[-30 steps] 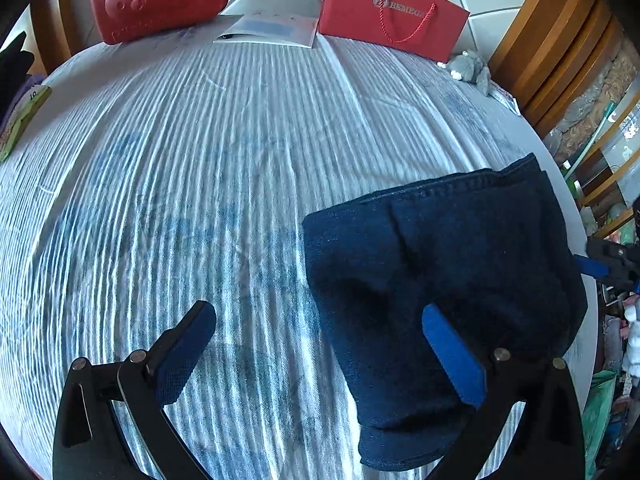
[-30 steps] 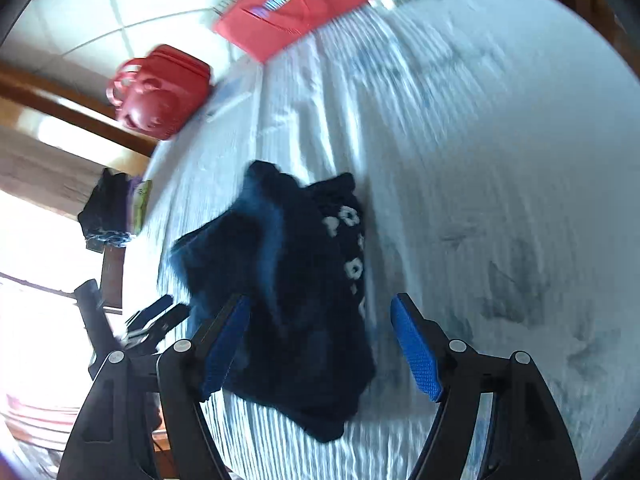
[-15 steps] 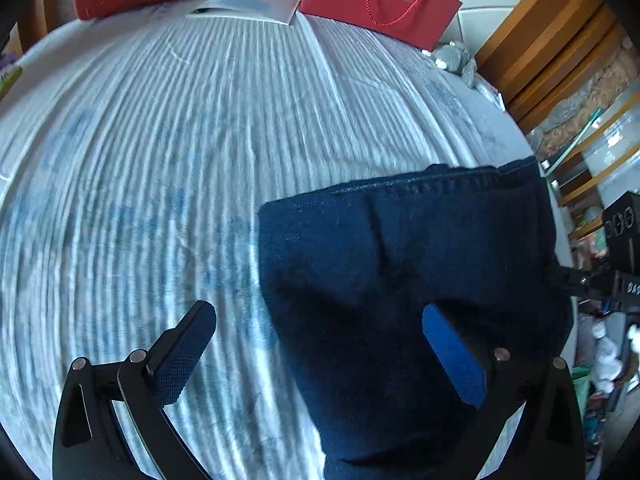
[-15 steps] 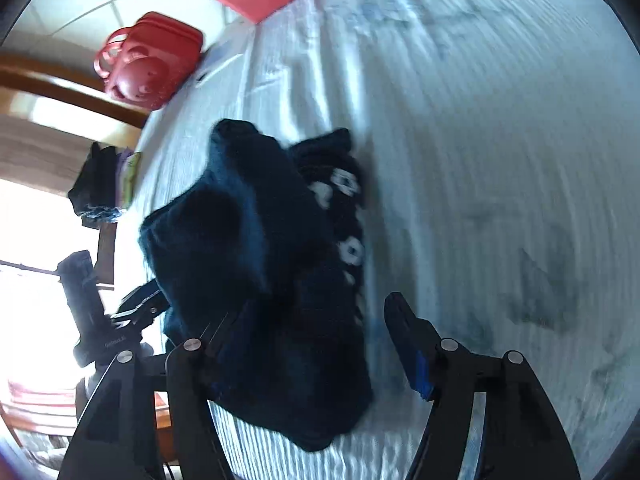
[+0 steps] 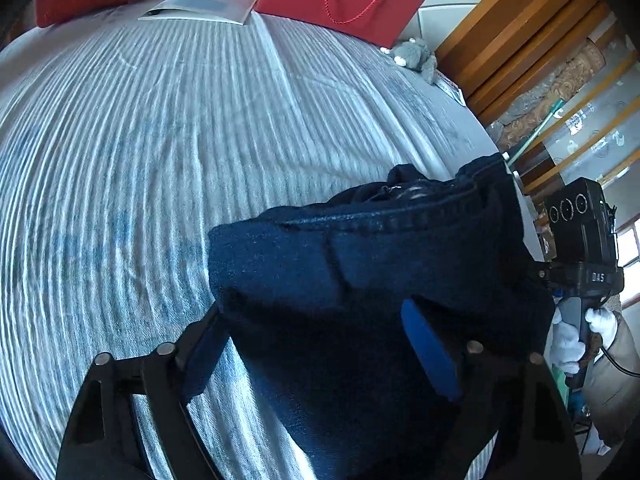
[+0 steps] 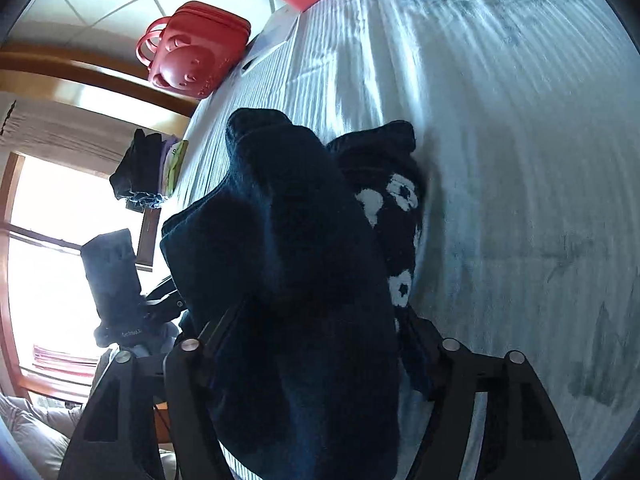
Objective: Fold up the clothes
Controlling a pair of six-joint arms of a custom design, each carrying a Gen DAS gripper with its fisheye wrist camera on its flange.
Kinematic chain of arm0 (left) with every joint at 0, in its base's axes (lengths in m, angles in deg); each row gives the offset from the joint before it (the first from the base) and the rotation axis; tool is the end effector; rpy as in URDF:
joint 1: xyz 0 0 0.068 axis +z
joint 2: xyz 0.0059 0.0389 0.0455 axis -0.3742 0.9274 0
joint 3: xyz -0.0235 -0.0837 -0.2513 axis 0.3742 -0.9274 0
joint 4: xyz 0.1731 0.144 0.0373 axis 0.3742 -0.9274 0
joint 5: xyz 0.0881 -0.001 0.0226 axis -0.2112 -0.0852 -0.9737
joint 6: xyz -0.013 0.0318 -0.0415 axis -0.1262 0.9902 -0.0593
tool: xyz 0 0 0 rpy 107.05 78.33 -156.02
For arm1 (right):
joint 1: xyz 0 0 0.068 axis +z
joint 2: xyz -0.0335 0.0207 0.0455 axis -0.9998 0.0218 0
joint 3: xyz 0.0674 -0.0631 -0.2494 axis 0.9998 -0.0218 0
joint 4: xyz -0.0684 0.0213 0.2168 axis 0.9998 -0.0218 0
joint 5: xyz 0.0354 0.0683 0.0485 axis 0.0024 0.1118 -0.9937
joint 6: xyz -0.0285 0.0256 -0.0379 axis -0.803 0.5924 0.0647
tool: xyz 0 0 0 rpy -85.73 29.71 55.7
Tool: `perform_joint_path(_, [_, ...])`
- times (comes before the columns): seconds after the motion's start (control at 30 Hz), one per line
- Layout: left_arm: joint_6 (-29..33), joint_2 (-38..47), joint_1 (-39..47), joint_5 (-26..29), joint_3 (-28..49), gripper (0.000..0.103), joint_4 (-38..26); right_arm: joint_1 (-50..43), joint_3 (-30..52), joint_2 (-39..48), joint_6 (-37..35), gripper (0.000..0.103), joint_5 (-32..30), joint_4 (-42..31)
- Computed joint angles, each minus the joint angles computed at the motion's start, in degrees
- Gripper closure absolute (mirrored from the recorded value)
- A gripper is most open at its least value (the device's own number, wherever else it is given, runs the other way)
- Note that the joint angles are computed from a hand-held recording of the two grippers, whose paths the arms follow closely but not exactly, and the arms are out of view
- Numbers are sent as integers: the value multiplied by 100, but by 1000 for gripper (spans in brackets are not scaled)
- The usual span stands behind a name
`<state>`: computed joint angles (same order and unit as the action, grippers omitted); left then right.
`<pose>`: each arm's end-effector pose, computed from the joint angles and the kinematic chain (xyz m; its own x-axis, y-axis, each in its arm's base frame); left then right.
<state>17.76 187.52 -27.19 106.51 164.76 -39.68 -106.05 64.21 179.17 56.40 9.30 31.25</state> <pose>0.3406 -0.0499 0.2061 -0.8685 0.3180 -0.3804 0.4681 0.7785 -0.4180 0.2825 -0.0613 0.1577 -0.9296 0.3078 -0.2027 0.0826 0.7100 0.6994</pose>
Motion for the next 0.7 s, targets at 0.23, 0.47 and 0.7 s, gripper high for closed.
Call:
perform_joint_path(0.23, [258,207,158,333,214,37,-294,381,60,-128,-194,43,174,-100])
perform_joint_path(0.47, [338,416,325,566,523,34,-864,224,-199,140,117,43,-257,498])
perform_joint_path(0.7, [168,389,148,673,478,39,-799,13,-75,262,-488,43,-257,101])
